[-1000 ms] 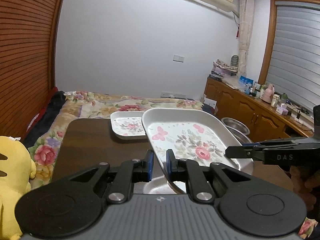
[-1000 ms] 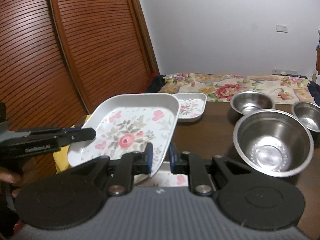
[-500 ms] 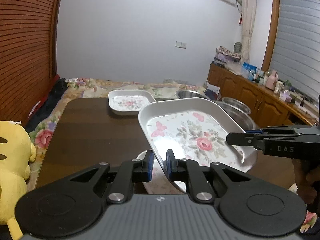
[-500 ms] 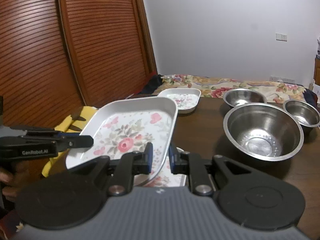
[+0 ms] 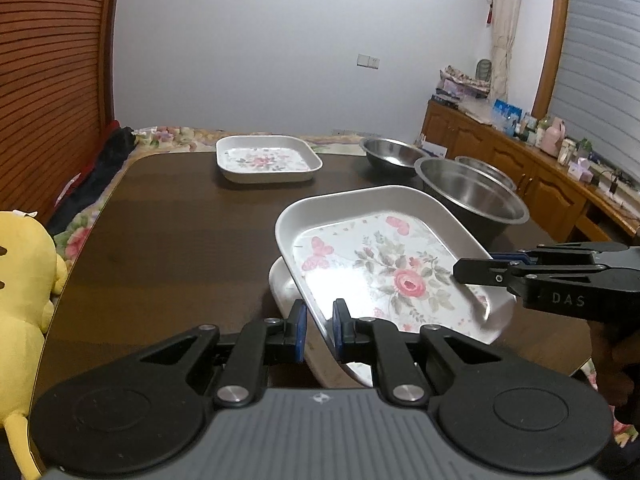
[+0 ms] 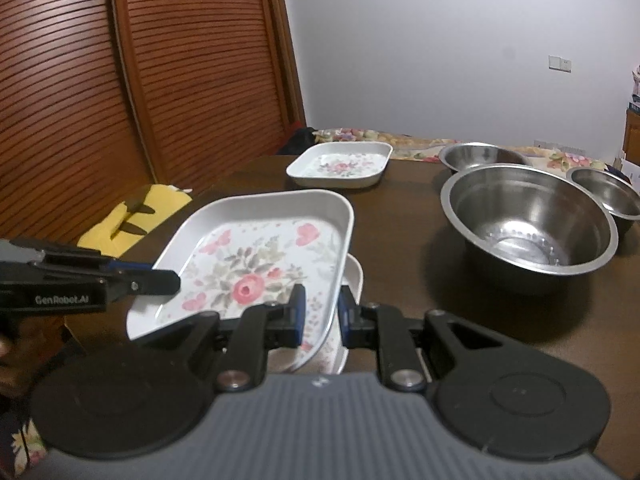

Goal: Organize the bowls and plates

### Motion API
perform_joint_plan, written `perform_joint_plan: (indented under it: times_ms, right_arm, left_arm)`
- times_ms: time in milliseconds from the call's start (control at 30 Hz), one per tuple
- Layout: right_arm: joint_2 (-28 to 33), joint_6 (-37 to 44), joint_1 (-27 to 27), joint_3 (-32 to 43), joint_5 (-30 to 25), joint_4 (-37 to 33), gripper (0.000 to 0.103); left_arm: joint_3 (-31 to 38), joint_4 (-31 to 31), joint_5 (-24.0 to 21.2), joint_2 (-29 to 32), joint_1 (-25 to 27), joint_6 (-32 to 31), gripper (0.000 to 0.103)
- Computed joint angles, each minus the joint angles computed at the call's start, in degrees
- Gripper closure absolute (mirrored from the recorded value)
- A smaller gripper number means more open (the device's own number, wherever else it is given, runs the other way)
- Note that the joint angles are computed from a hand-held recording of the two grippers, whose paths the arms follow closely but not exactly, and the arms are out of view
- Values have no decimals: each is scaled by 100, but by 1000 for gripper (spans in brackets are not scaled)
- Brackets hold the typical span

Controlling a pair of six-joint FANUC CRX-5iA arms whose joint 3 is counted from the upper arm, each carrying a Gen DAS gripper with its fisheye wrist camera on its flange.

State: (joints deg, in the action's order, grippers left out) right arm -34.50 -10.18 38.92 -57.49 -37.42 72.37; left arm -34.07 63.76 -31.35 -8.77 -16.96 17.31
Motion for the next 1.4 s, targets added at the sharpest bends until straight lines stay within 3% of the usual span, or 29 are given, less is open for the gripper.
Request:
perform_joint_plan:
  times_ms: [633, 1067, 1267, 1400]
  right_arm:
    - [164, -503, -179, -211, 75, 505, 84]
    - [279, -789, 418, -249, -606, 558, 84]
    - [278, -863, 185, -248, -338, 580, 84]
    - [259, -945, 63, -284, -219, 732, 83]
  left_arm:
    - [20, -224, 413, 148, -207, -28, 88]
    - [32, -97, 590, 233, -233, -262, 88]
    - [40, -324, 643, 224, -208, -72, 87]
    - [-29, -131, 632, 211, -178, -176, 87]
